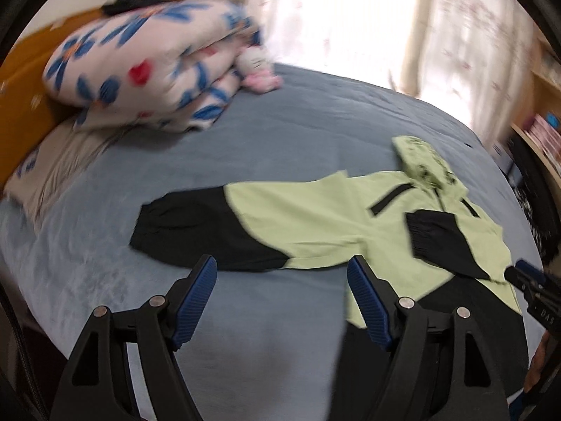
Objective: Fold large clothes
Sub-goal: 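Move the left tool to the other black sleeve cuff and grasp it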
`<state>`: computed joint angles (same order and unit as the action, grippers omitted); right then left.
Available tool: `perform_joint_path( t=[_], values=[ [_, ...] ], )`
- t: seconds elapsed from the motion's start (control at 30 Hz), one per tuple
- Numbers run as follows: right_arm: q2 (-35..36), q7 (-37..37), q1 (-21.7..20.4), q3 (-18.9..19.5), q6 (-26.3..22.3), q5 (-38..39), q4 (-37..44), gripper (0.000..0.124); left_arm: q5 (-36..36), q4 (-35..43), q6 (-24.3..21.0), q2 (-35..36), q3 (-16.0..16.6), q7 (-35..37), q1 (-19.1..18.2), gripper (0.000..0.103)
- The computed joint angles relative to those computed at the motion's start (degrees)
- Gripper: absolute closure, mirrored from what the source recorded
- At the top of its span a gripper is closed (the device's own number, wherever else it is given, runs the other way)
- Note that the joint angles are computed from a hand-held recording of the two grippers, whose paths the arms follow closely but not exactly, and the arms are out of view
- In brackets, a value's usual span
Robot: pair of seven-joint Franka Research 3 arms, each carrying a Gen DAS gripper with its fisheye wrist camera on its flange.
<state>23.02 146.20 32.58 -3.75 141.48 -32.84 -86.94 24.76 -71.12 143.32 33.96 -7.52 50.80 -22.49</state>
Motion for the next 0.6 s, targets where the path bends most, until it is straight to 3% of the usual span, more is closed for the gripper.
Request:
perform_joint_path(
  t=[0.23,0.47,0.6],
  values=[
    [13.5,-0.8,1.5,-1.1,-2.7,4.3,15.3,0.079,-5.7,-2.5,5.8,4.2,0.3,-3.2,6.6,0.027],
    [26.9,-8.3,1.0,-1.6,-7.7,12.6,33.4,0.079,-15.6,6.5,5.4,15.7,-2.9,-1.5,12.7,0.028],
    [32.8,-11.9,0.7,-2.1,-11.0,16.5,41.8,0.079,-19.5,12.6,5.4,21.7,-3.4,-2.1,13.8,0.03]
  ],
)
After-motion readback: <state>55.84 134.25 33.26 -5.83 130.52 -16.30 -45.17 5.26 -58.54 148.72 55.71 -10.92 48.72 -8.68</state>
